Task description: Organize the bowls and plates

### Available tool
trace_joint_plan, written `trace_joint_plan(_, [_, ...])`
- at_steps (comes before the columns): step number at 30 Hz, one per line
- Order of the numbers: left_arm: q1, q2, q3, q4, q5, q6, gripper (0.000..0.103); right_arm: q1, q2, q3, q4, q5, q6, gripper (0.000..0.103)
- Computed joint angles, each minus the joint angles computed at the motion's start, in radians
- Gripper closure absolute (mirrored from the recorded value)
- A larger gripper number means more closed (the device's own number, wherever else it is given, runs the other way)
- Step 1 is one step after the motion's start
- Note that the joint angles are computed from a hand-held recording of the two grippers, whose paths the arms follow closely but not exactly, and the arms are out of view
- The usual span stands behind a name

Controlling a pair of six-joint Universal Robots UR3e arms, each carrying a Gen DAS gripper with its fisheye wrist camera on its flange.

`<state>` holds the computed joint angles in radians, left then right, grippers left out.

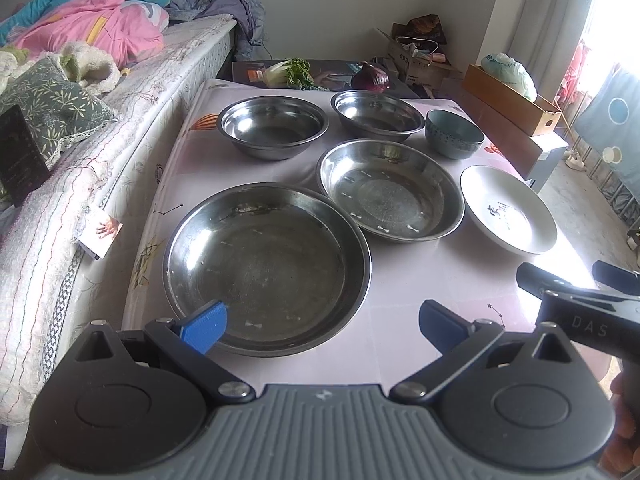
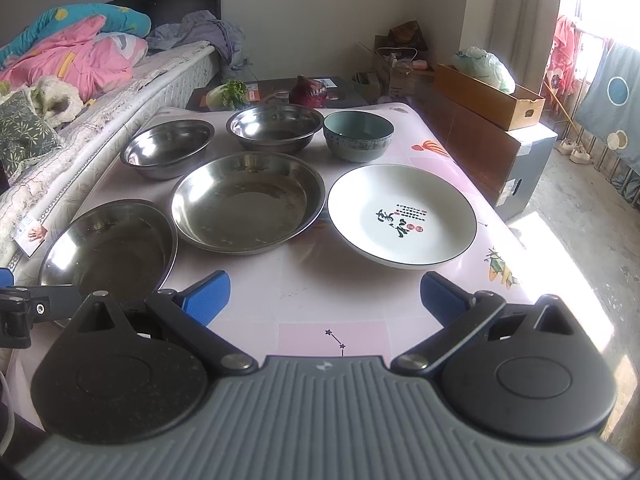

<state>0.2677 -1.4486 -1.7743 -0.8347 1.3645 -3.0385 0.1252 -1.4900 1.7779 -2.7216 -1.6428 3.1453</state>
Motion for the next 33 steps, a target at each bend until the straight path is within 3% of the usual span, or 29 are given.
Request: trace_joint_plan(33, [0.052, 0.049, -0.006, -0.045, -0.005, 0.01, 0.0, 0.06, 0.021, -0.094, 0.064, -0.016, -0.023, 0.001])
